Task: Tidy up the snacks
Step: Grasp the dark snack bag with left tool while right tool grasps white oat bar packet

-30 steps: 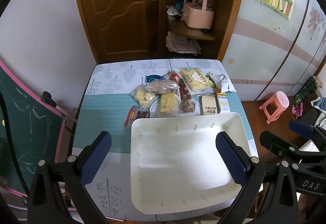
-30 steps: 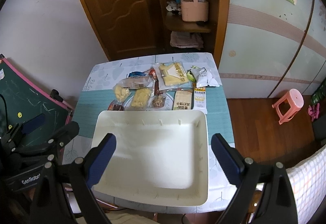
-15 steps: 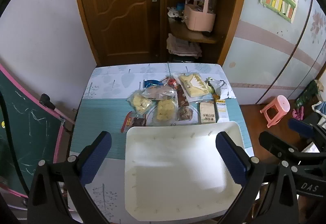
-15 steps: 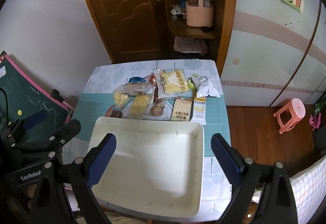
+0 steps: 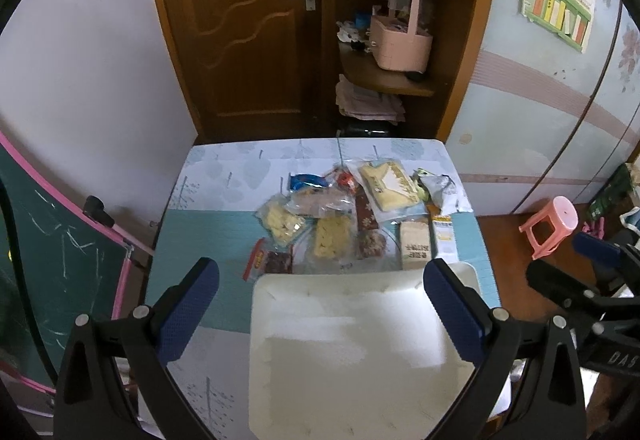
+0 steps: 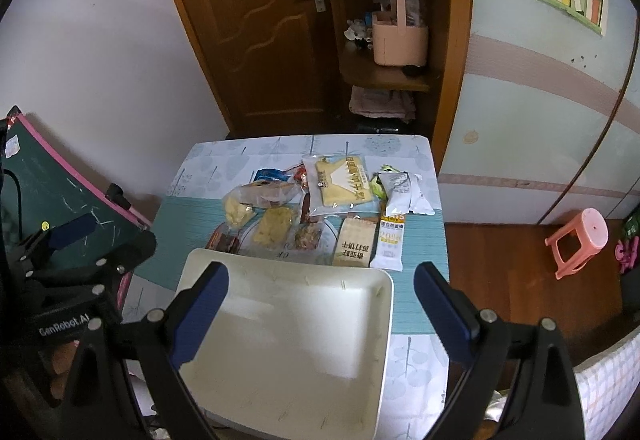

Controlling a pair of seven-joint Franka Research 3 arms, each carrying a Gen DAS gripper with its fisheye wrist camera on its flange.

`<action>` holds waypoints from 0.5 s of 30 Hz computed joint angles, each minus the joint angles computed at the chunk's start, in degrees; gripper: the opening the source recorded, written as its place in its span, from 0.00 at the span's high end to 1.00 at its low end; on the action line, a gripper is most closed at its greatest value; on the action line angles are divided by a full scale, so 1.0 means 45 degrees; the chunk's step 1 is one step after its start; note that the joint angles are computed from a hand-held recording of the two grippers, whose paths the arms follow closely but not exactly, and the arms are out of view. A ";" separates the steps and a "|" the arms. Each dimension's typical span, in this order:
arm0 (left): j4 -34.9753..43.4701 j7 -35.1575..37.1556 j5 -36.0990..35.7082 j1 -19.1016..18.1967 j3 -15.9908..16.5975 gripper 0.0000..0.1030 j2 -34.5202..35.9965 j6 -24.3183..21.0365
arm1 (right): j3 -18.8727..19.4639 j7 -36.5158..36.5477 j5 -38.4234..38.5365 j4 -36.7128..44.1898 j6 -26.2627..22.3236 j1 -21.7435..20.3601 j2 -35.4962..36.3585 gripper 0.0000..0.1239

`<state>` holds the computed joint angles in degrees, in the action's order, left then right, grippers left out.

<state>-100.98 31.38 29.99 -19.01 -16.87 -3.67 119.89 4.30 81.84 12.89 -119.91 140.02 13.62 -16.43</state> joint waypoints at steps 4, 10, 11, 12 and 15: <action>0.0179 0.0593 -0.0181 0.0254 0.0286 0.01 0.0303 0.0005 | -0.0216 0.0028 0.0302 0.0934 -0.0558 -0.0065 0.0868 0.24; 0.0532 0.1401 -0.0518 0.0937 0.0878 0.01 0.1088 0.0114 | -0.0295 0.0966 -0.0426 0.2681 -0.0909 -0.0372 0.2813 0.24; 0.0578 0.1578 -0.0680 0.1092 0.1004 0.01 0.1282 0.0236 | -0.0330 0.1161 -0.0531 0.3090 -0.1112 -0.0389 0.3255 0.24; 0.0651 0.1877 -0.0863 0.1248 0.1121 0.01 0.1520 0.0330 | -0.0374 0.1198 -0.0509 0.3483 -0.1307 -0.0388 0.3696 0.24; 0.0866 0.2795 -0.1488 0.1656 0.1368 0.01 0.2278 0.0627 | -0.0483 0.1759 -0.1104 0.4821 -0.2071 -0.0306 0.5207 0.24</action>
